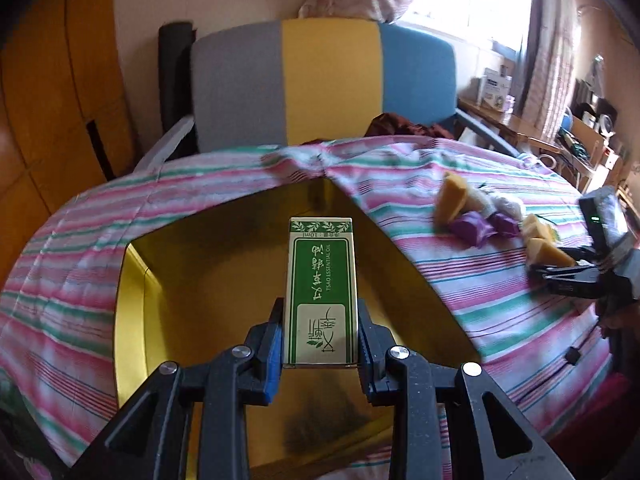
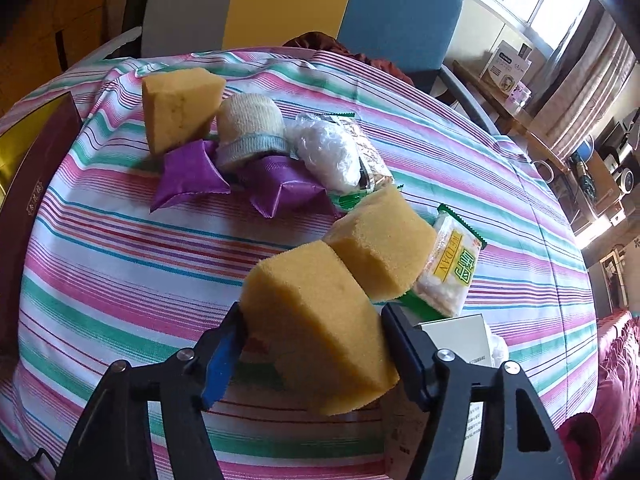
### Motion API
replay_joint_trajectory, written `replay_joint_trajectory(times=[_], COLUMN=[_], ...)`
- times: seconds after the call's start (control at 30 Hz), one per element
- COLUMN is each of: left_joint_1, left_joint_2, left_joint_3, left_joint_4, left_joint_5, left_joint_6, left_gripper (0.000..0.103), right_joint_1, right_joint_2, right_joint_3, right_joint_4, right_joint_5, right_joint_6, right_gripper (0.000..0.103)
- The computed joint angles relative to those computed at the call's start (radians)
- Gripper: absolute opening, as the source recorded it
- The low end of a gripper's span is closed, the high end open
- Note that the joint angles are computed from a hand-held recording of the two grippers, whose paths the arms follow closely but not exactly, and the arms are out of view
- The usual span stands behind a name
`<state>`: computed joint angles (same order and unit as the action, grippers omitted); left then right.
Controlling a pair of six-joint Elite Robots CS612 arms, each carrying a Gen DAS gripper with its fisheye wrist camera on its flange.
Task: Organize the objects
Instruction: 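Carry the tea box with the left gripper over the gold tray while the right gripper grasps a yellow sponge, then lower the tea box into the tray corner and open the left gripper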
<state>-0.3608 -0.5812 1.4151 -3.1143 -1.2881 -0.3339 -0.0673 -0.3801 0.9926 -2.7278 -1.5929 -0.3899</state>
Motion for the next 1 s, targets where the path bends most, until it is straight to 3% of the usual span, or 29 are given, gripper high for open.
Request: replay_joint_trajectory(times=[0.17,0.4,0.83,1.0], left_joint_1=[0.069,0.117,0.128,0.130], left_joint_2=[0.023,0.068,0.125,0.132], left_joint_3=[-0.053,-0.144,-0.252,-0.254], left_joint_4=[0.124,0.248,0.377,0.385], left_joint_5=[-0.046,-0.018,0.106,0.131], left_joint_6=[-0.086,-0.137,-0.150,-0.163], left_gripper=[0.031,0.031,0.032,0.041], right_joint_1=[-0.004,-0.006,-0.005,-0.003], right_joint_2=[-0.006,-0.010,-0.006,-0.006], right_joint_3=[0.010,0.012,0.002,0.005], right_joint_4=[-0.019,-0.030,0.004,0.000], right_joint_5=[0.009,0.032,0.056,0.053], right_joint_6=[0.018,0.028,0.005,-0.001], right_gripper=[0.062,0.060,0.060,0.060])
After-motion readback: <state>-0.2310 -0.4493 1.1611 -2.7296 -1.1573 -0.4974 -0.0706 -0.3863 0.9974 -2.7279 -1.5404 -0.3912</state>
